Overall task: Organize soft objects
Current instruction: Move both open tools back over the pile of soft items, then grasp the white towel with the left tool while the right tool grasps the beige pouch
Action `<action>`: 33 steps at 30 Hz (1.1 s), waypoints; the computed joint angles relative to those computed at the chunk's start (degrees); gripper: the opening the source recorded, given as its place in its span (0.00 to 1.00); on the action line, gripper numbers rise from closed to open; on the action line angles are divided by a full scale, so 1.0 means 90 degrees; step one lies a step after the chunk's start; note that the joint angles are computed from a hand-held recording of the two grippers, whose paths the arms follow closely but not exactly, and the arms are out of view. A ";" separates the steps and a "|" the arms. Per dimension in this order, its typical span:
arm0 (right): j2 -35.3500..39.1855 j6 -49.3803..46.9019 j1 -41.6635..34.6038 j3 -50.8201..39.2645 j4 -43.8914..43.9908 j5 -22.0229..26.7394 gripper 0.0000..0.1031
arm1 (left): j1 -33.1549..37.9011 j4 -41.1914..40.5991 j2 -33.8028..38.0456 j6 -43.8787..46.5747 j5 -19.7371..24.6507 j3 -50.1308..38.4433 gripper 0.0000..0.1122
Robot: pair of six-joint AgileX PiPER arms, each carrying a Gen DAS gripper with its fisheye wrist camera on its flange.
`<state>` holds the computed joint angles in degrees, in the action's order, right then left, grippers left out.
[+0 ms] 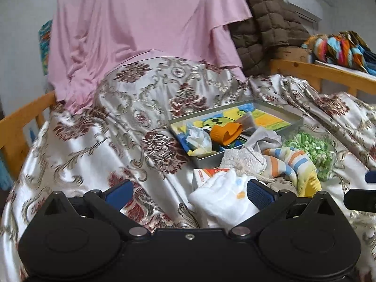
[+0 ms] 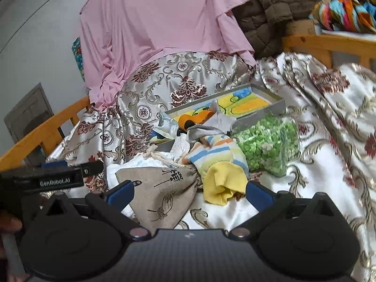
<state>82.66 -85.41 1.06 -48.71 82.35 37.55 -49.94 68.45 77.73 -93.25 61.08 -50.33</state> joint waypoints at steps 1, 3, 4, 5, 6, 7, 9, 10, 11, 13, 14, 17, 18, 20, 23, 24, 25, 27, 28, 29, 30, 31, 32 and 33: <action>-0.0010 -0.0203 0.0049 0.0025 0.0079 -0.0040 1.00 | 0.0132 0.0043 -0.0045 0.0116 -0.0279 0.0078 0.91; -0.0008 -0.0568 0.0200 0.0034 0.0116 -0.0179 1.00 | 0.0430 0.0096 -0.0071 0.0487 -0.0873 0.0190 0.91; -0.0001 -0.0729 0.0311 0.0028 0.0092 -0.0294 1.00 | 0.0561 0.0097 -0.0043 0.0732 -0.1093 0.0210 0.91; 0.0007 -0.0917 0.0453 0.0032 0.0104 -0.0462 1.00 | 0.0632 0.0096 0.0001 0.0916 -0.1209 0.0218 0.91; 0.0021 -0.1155 0.0610 0.0045 0.0176 -0.0648 1.00 | 0.0707 0.0079 0.0055 0.1079 -0.1294 0.0221 0.91; 0.0062 -0.1366 0.0747 0.0040 0.0255 -0.0778 1.00 | 0.0779 -0.0006 0.0089 0.1188 -0.1346 0.0206 0.91; 0.0192 -0.1487 0.0923 -0.0030 0.0277 -0.0837 1.00 | 0.0987 -0.0303 0.0044 0.1338 -0.1638 0.0227 0.91; 0.0278 -0.1466 0.0982 -0.0094 0.0234 -0.0800 1.00 | 0.1145 -0.0525 -0.0020 0.1466 -0.1895 0.0250 0.91; 0.0348 -0.1505 0.1031 -0.0135 0.0247 -0.0762 1.00 | 0.1254 -0.0659 -0.0056 0.1540 -0.2060 0.0267 0.91; 0.0456 -0.1666 0.1117 -0.0182 0.0293 -0.0698 1.00 | 0.1507 -0.0853 -0.0092 0.1613 -0.2405 0.0322 0.91; 0.0492 -0.1797 0.1167 -0.0177 0.0343 -0.0695 1.00 | 0.1631 -0.0978 -0.0095 0.1674 -0.2548 0.0337 0.89; 0.0561 -0.2033 0.1327 -0.0157 0.0404 -0.0782 1.00 | 0.2084 -0.1473 -0.0092 0.1909 -0.3189 0.0414 0.83; 0.0595 -0.2070 0.1361 -0.0156 0.0413 -0.0808 1.00 | 0.2240 -0.1698 -0.0078 0.2033 -0.3418 0.0436 0.80; 0.0651 -0.2203 0.1454 -0.0130 0.0475 -0.0902 1.00 | 0.2477 -0.2044 -0.0044 0.2258 -0.3779 0.0464 0.76; 0.0733 -0.2530 0.1551 -0.0073 0.0763 -0.1033 0.94 | 0.2526 -0.1888 -0.0033 0.1956 -0.3964 0.0517 0.66; 0.0767 -0.2460 0.1566 -0.0086 0.0760 -0.1054 0.90 | 0.2443 -0.1626 -0.0041 0.1726 -0.3909 0.0531 0.61; 0.0811 -0.2353 0.1562 -0.0126 0.0737 -0.1055 0.89 | 0.2344 -0.1322 -0.0046 0.1489 -0.3813 0.0543 0.57; 0.0833 -0.2383 0.1537 -0.0108 0.0933 -0.1089 0.86 | 0.2195 -0.0944 -0.0065 0.1201 -0.3672 0.0558 0.49; 0.0818 -0.2514 0.1541 -0.0065 0.1129 -0.1157 0.85 | 0.2198 -0.0926 -0.0077 0.1207 -0.3721 0.0567 0.42; 0.0813 -0.2609 0.1536 -0.0046 0.1266 -0.1199 0.83 | 0.2240 -0.1016 -0.0073 0.1323 -0.3810 0.0558 0.39; 0.0804 -0.2662 0.1522 -0.0031 0.1370 -0.1221 0.80 | 0.2260 -0.1109 -0.0067 0.1409 -0.3861 0.0549 0.37; 0.0818 -0.2651 0.1497 -0.0052 0.1407 -0.1212 0.78 | 0.2292 -0.1233 -0.0051 0.1516 -0.3916 0.0541 0.36; 0.0827 -0.2634 0.1476 -0.0064 0.1441 -0.1202 0.74 | 0.2282 -0.1213 -0.0053 0.1493 -0.3900 0.0545 0.36; 0.0837 -0.2606 0.1460 -0.0073 0.1447 -0.1195 0.69 | 0.2257 -0.1163 -0.0067 0.1435 -0.3879 0.0557 0.34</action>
<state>90.20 -108.87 14.20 -49.37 95.38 26.80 -29.62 57.98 77.13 -80.33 26.17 -45.32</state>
